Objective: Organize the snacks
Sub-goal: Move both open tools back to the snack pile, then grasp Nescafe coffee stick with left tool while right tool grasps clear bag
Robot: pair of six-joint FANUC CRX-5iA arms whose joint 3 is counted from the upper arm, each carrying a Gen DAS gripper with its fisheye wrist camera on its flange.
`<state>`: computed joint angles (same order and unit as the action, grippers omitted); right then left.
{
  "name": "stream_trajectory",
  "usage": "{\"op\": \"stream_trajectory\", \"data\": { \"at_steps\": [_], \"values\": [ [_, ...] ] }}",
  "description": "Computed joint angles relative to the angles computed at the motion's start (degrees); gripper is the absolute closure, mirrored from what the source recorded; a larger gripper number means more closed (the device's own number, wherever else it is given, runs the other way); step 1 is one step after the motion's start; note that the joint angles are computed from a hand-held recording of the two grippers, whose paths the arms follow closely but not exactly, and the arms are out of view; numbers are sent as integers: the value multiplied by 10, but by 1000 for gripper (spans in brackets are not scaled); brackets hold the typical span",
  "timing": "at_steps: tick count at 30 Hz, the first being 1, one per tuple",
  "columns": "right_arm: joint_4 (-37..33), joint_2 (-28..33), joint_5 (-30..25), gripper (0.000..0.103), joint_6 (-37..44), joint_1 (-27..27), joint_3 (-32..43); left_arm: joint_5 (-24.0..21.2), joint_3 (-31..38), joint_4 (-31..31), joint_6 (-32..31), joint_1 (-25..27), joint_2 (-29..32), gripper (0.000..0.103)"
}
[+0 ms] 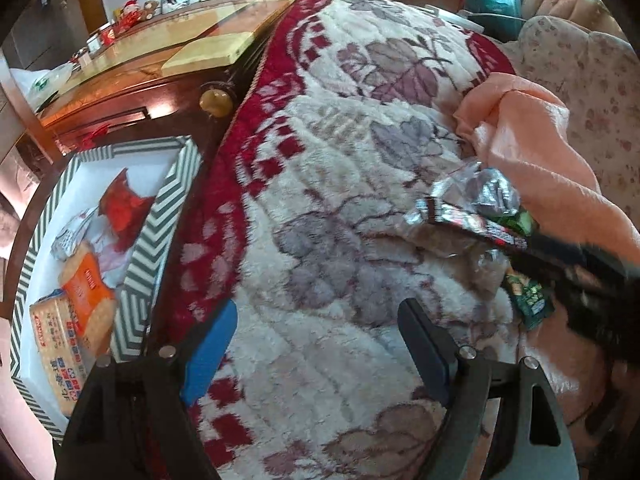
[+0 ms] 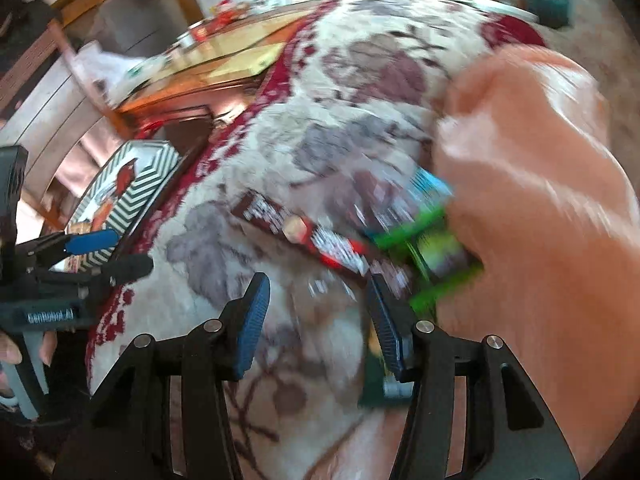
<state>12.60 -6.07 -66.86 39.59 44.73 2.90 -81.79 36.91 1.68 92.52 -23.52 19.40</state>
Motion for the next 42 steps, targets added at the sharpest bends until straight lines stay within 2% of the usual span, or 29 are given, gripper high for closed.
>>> {"op": "stream_trajectory", "data": {
  "at_steps": [1, 3, 6, 7, 11, 13, 20, 23, 28, 33, 35, 39, 40, 42],
  "values": [
    [-6, 16, -3, 53, 35, -10, 16, -1, -1, -2, 1, 3, -1, 19],
    [-40, 48, -17, 46, 104, -33, 51, -1, -8, -4, 5, 10, -7, 19],
    [-92, 91, -81, 44, 122, -49, 104, 2, -22, -8, 12, 22, -16, 19],
    [-105, 92, -86, 43, 116, -43, 113, 3, -24, -11, 15, 25, -18, 19],
    [-169, 36, 7, 43, 121, -22, 84, -6, -25, -11, 26, 34, -13, 19],
    [-134, 10, 32, 43, 61, 1, 53, -2, -30, -1, 24, 35, -14, 19],
    [-45, -52, 24, 43, -87, 42, -21, -11, -8, 32, 19, 11, 9, 19],
    [-32, -66, 18, 43, -112, 46, -35, -20, 12, 45, 27, -6, 30, 19],
    [-34, -69, 21, 43, -118, 34, -42, -38, 54, 2, 57, -42, 67, 19],
    [-32, -67, 29, 43, -120, 28, -48, -34, 56, 11, 75, -40, 86, 19],
    [-36, -58, 33, 43, -111, 24, -42, -27, 48, 17, 59, -35, 81, 25],
    [-36, -17, 28, 43, -75, 16, -15, -16, 22, 44, 29, -15, 64, 48],
    [-36, -6, 27, 43, -68, 11, -7, -15, 17, 51, 23, -11, 61, 51],
    [-35, 18, 23, 43, -57, 3, 8, -17, 11, 65, 9, -4, 57, 52]
  ]
}}
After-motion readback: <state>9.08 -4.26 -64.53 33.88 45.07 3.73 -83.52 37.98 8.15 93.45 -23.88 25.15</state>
